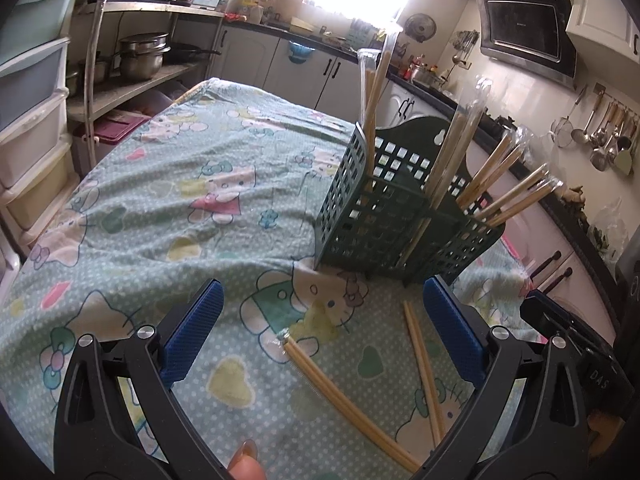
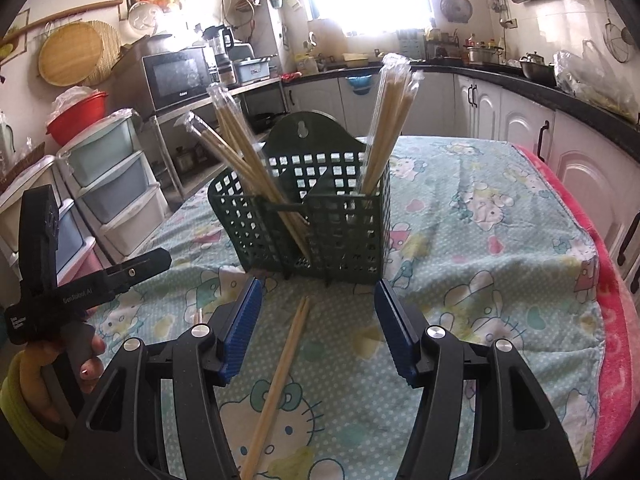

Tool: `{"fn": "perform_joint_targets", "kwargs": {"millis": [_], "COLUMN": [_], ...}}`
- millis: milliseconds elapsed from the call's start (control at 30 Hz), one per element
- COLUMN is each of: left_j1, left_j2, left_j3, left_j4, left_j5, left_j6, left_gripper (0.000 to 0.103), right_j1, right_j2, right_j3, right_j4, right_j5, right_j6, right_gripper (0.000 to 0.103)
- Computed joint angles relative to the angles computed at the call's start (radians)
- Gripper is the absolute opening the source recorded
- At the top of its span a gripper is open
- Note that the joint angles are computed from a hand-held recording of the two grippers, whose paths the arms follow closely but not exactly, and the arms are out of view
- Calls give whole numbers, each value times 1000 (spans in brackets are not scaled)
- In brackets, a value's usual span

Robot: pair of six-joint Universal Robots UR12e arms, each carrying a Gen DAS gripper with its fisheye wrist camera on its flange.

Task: Organize utensils
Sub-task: 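Lower both open tools to the last chopsticks on the cloth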

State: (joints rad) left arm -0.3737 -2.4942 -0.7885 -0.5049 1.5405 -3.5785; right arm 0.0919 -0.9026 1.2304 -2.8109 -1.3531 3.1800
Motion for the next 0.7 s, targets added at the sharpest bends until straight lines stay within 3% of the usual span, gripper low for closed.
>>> {"fn": "perform_joint_targets", "kwargs": {"millis": [233,300,433,567,700], "left_j1": [0,-1,6,17,17], "left_j2": [6,8,8,6,-1], "left_j3": [-16,-21,-23,-22,-14], "left_j4": [-41,-50,-94,-158,-193], "left_j5": [-20,-36,-116,-215,-236], "left_j6": [27,38,44,33,33], "left_gripper": [92,85,71,69,66], "right_j1": [2,3,3,5,8], "right_j2": [17,23,42,63,90], "right_j3": [-28,-36,-68,-101,-148], "right_j4": [67,88,149,201,270], "right_j5": [13,20,38,62,66], "right_j6": [-18,-23,-37,-53,-64], "right_gripper": [56,56,52,46,43]}}
